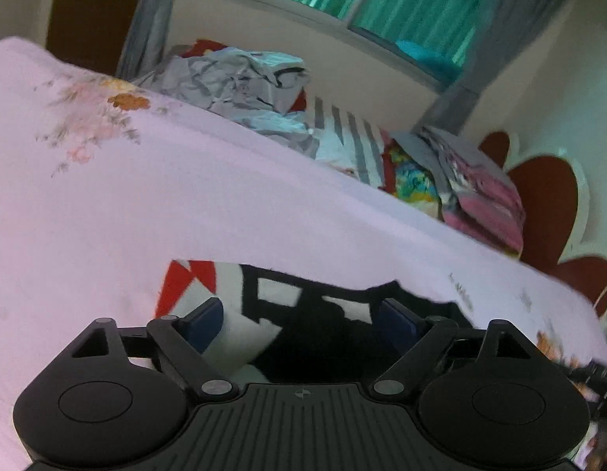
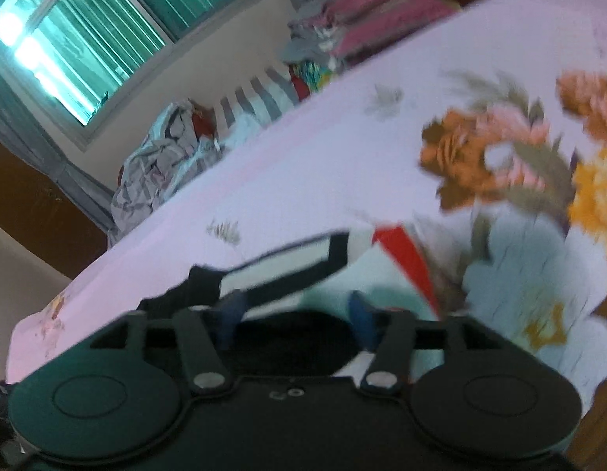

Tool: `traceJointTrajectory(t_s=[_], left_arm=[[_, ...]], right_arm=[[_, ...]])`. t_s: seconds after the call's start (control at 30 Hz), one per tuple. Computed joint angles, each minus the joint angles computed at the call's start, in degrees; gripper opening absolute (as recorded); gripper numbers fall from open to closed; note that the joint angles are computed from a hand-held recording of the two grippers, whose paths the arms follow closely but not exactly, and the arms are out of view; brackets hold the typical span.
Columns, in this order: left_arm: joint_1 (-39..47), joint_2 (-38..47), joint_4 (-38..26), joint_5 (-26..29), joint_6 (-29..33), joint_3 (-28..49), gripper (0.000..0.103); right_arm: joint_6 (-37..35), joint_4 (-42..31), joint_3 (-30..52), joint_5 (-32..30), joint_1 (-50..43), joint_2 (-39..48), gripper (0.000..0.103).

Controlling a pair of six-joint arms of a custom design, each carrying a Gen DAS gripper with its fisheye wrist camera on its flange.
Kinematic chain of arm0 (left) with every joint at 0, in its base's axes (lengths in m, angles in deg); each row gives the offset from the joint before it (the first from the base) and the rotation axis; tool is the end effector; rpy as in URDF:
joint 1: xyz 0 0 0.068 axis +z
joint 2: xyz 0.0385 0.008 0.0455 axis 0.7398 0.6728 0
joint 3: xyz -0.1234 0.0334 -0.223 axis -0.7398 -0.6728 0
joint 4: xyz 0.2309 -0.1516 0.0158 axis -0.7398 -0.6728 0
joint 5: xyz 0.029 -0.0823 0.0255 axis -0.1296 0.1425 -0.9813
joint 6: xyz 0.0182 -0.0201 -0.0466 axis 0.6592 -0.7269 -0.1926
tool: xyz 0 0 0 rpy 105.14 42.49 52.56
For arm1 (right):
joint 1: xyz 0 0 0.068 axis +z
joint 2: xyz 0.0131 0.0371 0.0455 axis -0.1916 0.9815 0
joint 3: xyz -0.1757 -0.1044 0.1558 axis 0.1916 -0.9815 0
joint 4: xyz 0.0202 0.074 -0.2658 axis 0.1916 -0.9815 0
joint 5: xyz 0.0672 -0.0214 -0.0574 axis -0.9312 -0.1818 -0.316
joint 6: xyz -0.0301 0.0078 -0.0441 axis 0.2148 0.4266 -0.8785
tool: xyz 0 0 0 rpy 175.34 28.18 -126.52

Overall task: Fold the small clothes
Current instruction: 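Lift the hem with both tools and fold it over toward the collar, then lay the hem onto the collar and open both tools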

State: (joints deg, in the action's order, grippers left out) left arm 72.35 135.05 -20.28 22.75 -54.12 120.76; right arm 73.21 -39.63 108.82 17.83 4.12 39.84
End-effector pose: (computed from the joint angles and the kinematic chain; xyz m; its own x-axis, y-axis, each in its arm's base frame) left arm 0.2570 0.1026 0.2203 -0.6263 -0.4214 -0.6559 -0.2226 0.9030 -0.3676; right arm 0.3018 0.0846 0.2192 -0.7153 0.3725 -0.5913 0.0921 0.8890 0.4486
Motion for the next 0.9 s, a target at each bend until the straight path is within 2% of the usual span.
traceJointTrajectory(t_s=[0.17,0.33,0.43,0.5,0.53,0.57,0.6,0.7,0.9], left_arm=[[-1.2,1.9,-0.3,-0.6,6.5,-0.5,0.086],[-5.7,4.6,2.7,-4.6,8.1,-1.1,0.085],[-7.3,5.5,3.9,-7.0,9.2,-1.2,0.064],[-7.6,5.6,4.1,-7.8,10.0,-1.2,0.038],[-7.7,5.5,4.2,-8.2,10.1,-1.3,0.030],[-7.4,5.7,4.4,-7.8,10.4,-1.4,0.007],[-7.4,5.5,4.4,-7.9,10.4,-1.6,0.005],[-8.0,2.8,7.0,-8.5,11.2,-4.5,0.005],[-4.8,0.1,12.3,-8.4,7.6,-6.0,0.004]], right_arm=[[-6.4,-0.5,1.1,0.7,-0.2,1.0,0.064],[-11.3,-0.9,2.1,1.2,1.3,4.5,0.063],[-13.8,-1.2,2.7,1.8,2.1,6.1,0.058],[-15.5,-1.4,3.5,2.7,2.7,7.2,0.045],[-16.2,-1.5,3.9,3.2,2.9,7.7,0.041],[-16.8,-1.6,4.2,3.6,3.1,8.1,0.032],[-17.6,-1.9,4.7,3.5,3.1,8.6,0.023],[-19.3,-1.8,4.7,4.1,3.8,8.5,0.005],[-17.9,4.4,1.9,6.5,4.4,3.9,0.005]])
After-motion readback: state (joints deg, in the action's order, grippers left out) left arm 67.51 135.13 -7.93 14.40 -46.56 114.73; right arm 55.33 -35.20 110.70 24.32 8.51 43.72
